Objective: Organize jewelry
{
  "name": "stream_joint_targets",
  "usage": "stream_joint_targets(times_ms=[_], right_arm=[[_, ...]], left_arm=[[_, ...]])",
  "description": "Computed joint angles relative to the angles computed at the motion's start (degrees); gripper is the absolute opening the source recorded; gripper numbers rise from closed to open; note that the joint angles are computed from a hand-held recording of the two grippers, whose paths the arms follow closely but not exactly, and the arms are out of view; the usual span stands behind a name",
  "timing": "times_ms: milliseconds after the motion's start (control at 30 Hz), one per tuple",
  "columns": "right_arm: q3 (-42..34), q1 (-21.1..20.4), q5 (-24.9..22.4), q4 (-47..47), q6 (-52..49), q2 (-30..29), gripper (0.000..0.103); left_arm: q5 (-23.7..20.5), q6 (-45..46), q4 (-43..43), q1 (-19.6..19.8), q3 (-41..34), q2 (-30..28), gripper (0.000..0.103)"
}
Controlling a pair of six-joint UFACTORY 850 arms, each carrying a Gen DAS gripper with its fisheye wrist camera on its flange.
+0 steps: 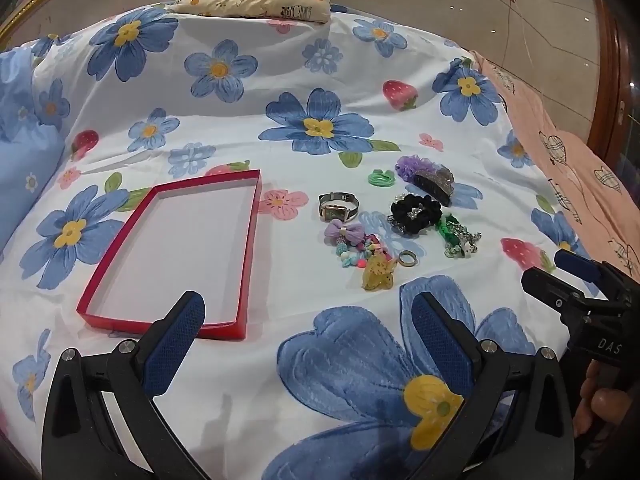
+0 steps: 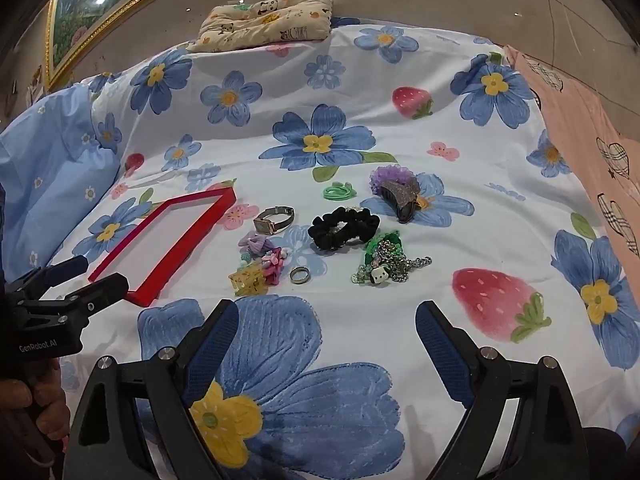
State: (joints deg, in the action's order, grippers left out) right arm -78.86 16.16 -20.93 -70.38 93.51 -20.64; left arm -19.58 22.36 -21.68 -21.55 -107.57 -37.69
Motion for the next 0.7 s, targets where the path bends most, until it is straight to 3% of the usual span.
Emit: stream_joint_targets(times_ms=[700], right_arm=[[-0.36,0.26,0.04,-0.39,0.43,0.03,0.092]], left_arm=[[0.37,0.79,-0.84,0.38,0.29,0.19,0.103]])
